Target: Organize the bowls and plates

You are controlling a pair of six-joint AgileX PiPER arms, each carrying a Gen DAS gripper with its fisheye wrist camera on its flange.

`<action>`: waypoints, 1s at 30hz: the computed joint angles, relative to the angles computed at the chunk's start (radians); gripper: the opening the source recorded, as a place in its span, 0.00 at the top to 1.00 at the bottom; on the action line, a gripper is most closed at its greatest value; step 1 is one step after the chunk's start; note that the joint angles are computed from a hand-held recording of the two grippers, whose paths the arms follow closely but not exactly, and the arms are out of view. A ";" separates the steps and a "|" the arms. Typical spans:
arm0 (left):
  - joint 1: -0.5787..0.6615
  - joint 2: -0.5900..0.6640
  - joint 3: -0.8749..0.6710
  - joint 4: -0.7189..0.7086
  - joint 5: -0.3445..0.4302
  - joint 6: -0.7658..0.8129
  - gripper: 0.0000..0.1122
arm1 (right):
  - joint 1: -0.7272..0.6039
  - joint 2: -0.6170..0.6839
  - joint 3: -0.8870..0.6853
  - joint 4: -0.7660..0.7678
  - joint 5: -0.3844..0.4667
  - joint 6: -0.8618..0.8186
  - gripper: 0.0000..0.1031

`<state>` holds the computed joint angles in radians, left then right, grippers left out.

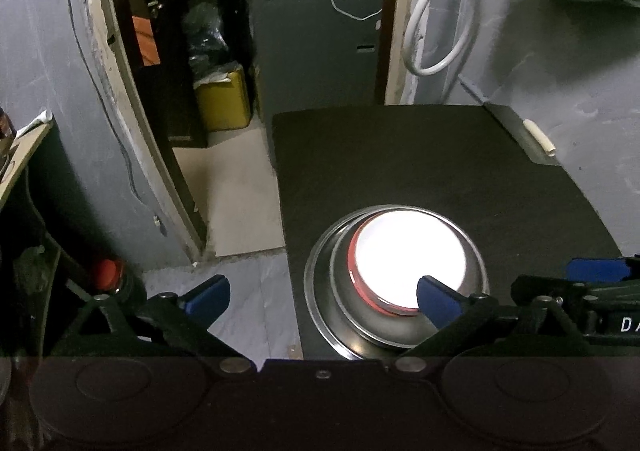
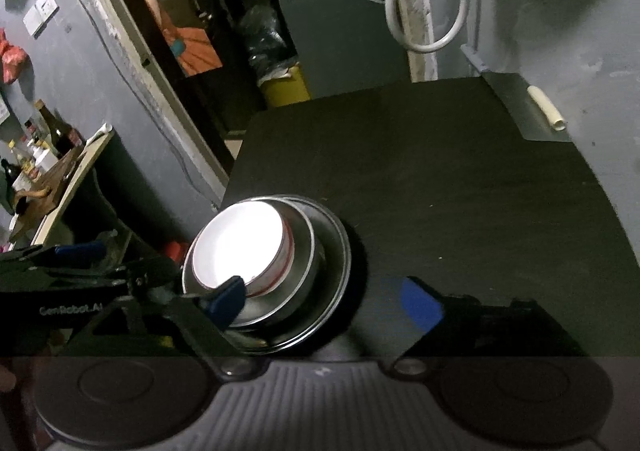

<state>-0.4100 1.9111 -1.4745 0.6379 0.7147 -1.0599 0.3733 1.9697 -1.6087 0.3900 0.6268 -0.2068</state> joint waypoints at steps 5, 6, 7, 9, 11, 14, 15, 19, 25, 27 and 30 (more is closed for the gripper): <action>-0.024 -0.024 0.024 0.024 0.004 -0.027 0.09 | 0.000 -0.048 0.057 -0.006 -0.050 0.003 0.01; -0.028 -0.026 0.023 0.024 0.006 -0.028 0.09 | 0.002 -0.055 0.067 -0.004 -0.061 0.000 0.01; -0.029 -0.030 0.025 0.024 0.007 -0.027 0.09 | 0.001 -0.063 0.078 0.001 -0.069 -0.006 0.00; -0.035 -0.036 0.028 0.026 0.011 -0.028 0.09 | -0.001 -0.075 0.093 0.008 -0.080 -0.015 0.00; -0.043 -0.044 0.032 0.026 0.014 -0.029 0.09 | 0.000 -0.092 0.114 0.015 -0.096 -0.025 0.00; -0.058 -0.057 0.044 0.037 0.022 -0.049 0.09 | 0.000 -0.112 0.139 0.029 -0.112 -0.047 0.00; -0.064 -0.062 0.048 0.042 0.025 -0.056 0.09 | 0.000 -0.117 0.145 0.031 -0.115 -0.050 0.00; -0.082 -0.068 0.050 0.051 0.042 -0.075 0.09 | -0.001 -0.143 0.177 0.042 -0.124 -0.071 0.00; -0.089 -0.089 0.071 0.026 0.021 -0.095 0.09 | -0.006 -0.173 0.209 0.059 -0.124 -0.115 0.00; -0.095 -0.091 0.073 0.019 0.019 -0.108 0.09 | -0.011 -0.181 0.218 0.077 -0.123 -0.141 0.00; -0.120 -0.085 0.071 0.052 0.041 -0.140 0.09 | -0.016 -0.190 0.227 0.091 -0.120 -0.167 0.00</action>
<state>-0.5296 1.8257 -1.4033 0.6898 0.7552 -1.1999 0.3572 1.7800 -1.3819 0.4808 0.5064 -0.3738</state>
